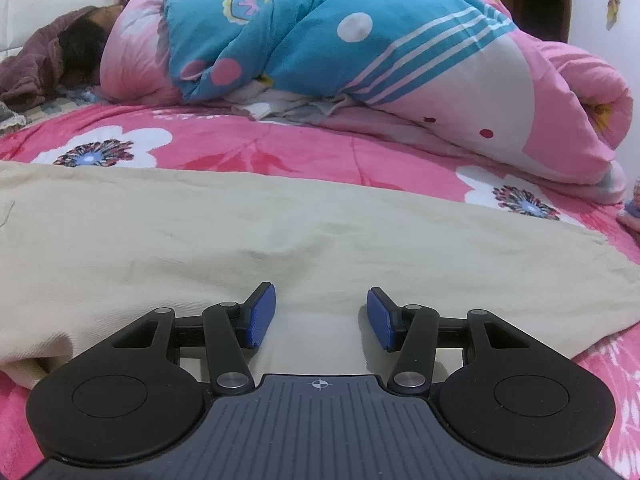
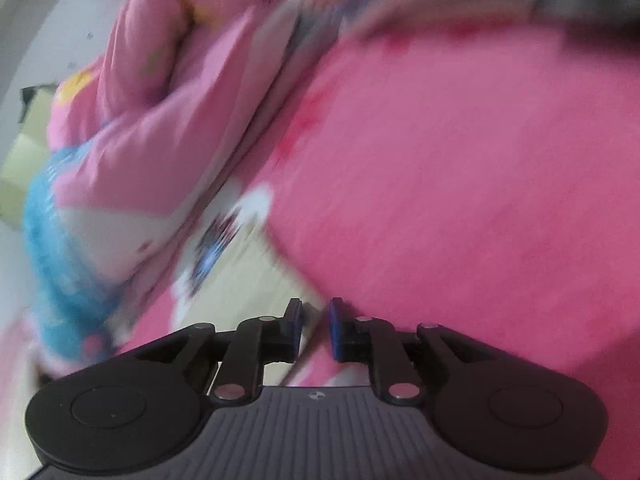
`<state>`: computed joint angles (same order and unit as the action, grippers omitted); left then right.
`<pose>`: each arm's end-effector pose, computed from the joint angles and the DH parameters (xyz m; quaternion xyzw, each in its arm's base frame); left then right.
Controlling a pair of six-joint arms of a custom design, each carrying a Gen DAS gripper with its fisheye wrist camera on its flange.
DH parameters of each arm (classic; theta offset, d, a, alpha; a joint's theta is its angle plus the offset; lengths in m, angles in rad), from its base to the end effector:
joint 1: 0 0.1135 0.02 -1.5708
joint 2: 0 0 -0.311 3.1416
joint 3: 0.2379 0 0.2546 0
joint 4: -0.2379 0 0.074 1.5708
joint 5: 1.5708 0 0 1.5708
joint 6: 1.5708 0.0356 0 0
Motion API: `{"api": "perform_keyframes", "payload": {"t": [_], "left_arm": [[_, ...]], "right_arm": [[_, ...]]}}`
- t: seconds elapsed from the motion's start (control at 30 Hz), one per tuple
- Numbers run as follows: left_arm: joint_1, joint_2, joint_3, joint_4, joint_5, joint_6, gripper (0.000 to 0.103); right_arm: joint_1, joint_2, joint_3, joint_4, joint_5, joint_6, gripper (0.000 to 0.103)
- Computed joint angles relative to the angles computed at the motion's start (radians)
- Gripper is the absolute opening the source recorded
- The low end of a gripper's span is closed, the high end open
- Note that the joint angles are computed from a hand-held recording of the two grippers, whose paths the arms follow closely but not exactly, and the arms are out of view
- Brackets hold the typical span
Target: Fold clothes
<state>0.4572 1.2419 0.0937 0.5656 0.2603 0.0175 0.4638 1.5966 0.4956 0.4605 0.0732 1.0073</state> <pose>0.1532 0.0652 0.1471 -0.1303 0.8654 -0.0005 0.4839 0.2528 0.1235 0.1655 0.2556 0.8560 0.2765 0.3543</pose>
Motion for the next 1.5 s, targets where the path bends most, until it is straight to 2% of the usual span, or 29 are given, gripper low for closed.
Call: {"api": "perform_keyframes", "payload": {"t": [0.07,0.1,0.2,0.33,0.4,0.47,0.5,0.53,0.63,0.7,0.8,0.97,1.03,1.07,1.13,1.2,1.23,1.3,1.43,1.5], "left_arm": [[-0.016,-0.002,-0.002,0.002,-0.018,0.002,0.052],[-0.022,-0.002,-0.003,0.003,-0.026,0.003,0.053],[-0.013,0.001,-0.004,0.007,-0.016,0.004,0.053],[-0.002,0.004,-0.005,0.01,-0.003,0.006,0.053],[0.0,0.004,-0.004,0.009,0.002,0.005,0.054],[0.003,0.001,-0.003,0.003,0.008,0.005,0.055],[0.001,0.001,-0.002,0.002,0.008,0.006,0.055],[0.0,0.002,-0.001,0.001,0.007,0.008,0.056],[-0.006,0.002,0.0,-0.003,0.004,0.011,0.058],[-0.01,0.001,0.002,-0.007,0.003,0.011,0.06],[-0.012,-0.004,0.003,-0.014,0.001,0.012,0.06],[0.008,-0.005,-0.001,-0.007,0.029,0.011,0.062],[0.03,-0.012,0.0,-0.017,0.061,0.012,0.062],[0.046,-0.022,0.005,-0.036,0.083,0.013,0.062],[0.092,-0.075,0.032,-0.139,0.134,0.023,0.062],[0.163,-0.158,0.082,-0.306,0.21,0.058,0.062],[0.209,-0.204,0.115,-0.407,0.257,0.089,0.062],[0.305,-0.268,0.185,-0.595,0.351,0.162,0.062],[0.648,-0.29,0.417,-1.051,0.537,0.577,0.062],[0.86,-0.221,0.544,-1.208,0.614,0.799,0.062]], "right_arm": [[0.064,-0.05,0.014,-0.047,0.147,-0.039,0.017],[0.1,-0.043,0.029,-0.028,0.173,-0.073,0.017],[0.207,0.081,0.163,-0.003,0.129,-0.224,0.016],[0.329,0.312,0.41,-0.044,-0.032,-0.45,0.016],[0.354,0.378,0.482,-0.084,-0.027,-0.567,0.015],[0.326,0.396,0.47,-0.075,0.026,-0.602,0.011],[0.297,0.398,0.449,-0.051,0.031,-0.596,0.008],[0.231,0.384,0.396,-0.001,-0.003,-0.537,0.0],[0.068,0.315,0.275,0.061,-0.002,-0.392,0.0],[0.055,0.267,0.273,0.0,0.081,-0.384,0.003],[0.127,0.26,0.335,-0.052,0.157,-0.458,0.008],[0.208,0.432,0.563,-0.087,-0.008,-0.554,0.014],[0.197,0.495,0.645,-0.151,0.02,-0.529,0.013],[0.18,0.507,0.656,-0.169,0.054,-0.493,0.008],[0.135,0.462,0.569,-0.12,0.106,-0.371,0.003],[0.086,0.397,0.468,-0.078,0.159,-0.243,0.005],[0.069,0.363,0.428,-0.075,0.188,-0.21,0.011],[0.074,0.283,0.361,-0.106,0.268,-0.255,0.013],[0.112,0.146,0.262,-0.091,0.287,-0.301,0.014],[0.16,0.1,0.253,-0.075,0.288,-0.355,0.016]]}}
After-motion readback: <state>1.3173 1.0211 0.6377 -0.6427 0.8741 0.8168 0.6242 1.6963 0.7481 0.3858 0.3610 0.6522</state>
